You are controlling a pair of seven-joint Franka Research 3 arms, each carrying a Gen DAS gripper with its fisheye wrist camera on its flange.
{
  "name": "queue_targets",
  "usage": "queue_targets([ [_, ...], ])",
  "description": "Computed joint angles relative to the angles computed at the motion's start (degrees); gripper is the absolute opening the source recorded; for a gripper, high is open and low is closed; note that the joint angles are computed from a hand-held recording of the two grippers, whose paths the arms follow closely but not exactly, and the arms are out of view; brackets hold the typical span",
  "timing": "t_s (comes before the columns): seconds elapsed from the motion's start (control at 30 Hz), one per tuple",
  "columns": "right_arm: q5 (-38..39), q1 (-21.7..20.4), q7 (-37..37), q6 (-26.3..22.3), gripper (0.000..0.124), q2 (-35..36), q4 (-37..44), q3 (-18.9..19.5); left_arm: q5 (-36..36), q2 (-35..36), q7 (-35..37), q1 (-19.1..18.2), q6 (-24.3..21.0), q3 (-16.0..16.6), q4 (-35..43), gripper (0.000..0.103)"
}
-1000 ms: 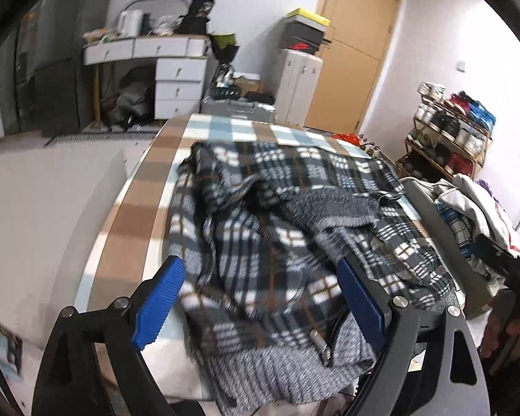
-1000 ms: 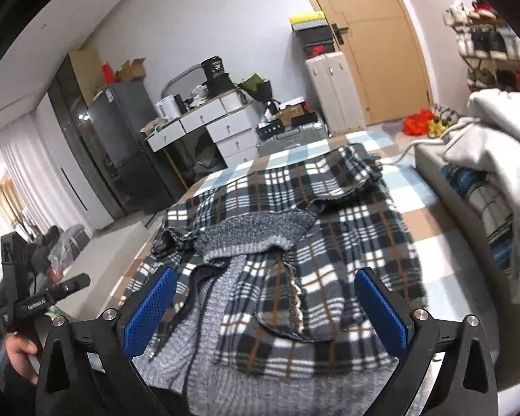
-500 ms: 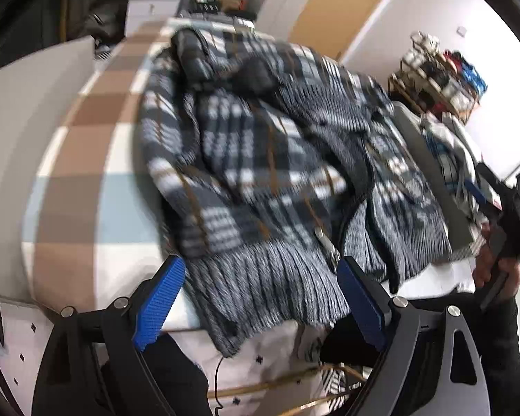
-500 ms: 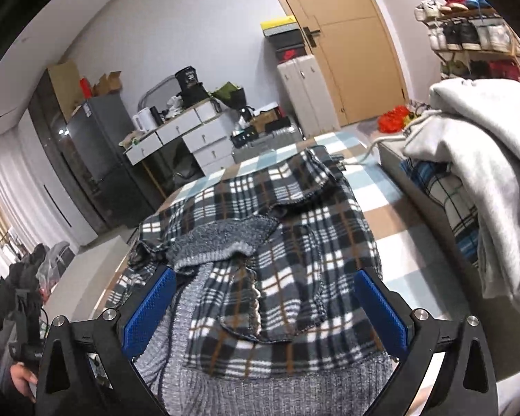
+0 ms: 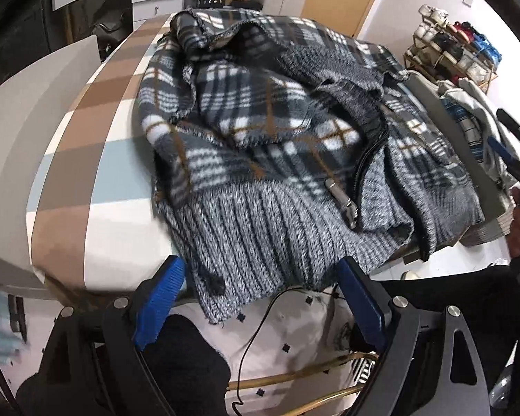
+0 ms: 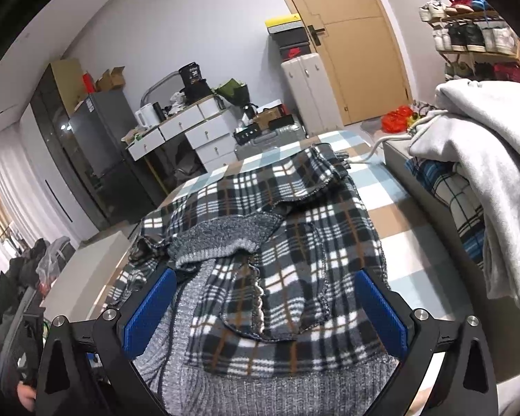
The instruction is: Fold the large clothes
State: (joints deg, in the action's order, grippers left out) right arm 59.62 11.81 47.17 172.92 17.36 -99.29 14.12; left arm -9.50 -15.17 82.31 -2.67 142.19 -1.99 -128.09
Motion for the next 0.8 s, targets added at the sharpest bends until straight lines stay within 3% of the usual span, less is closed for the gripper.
queue_targets([
  [0.37,-5.82,1.45,5.26,0.03,0.103,0.37,-0.29,-1.72,1.81,-0.01,-0.39,-0.19,3.67,-0.63,-0.95,0.086],
  [0.53,-9.23,1.48,7.64,0.28,0.103,0.53,-0.63,-1.72,1.12,-0.14,1.79,-1.19,5.17,-0.09,-1.31,0.074],
  [0.63,-11.45,1.75,9.43,0.4,0.103,0.64,-0.74,-2.02,-4.26,-0.74,6.72,-3.27,7.24,1.69,-1.98,0.064],
  [0.73,-13.12,1.75,10.78,0.52,0.103,0.71,-0.91,-2.04,-20.69,-2.29,21.96,-9.48,8.91,7.26,-2.66,0.061],
  [0.8,-14.15,1.74,11.61,0.62,0.103,0.72,-1.0,-2.06,-24.04,-3.03,25.6,-9.38,9.92,7.0,-3.08,0.061],
])
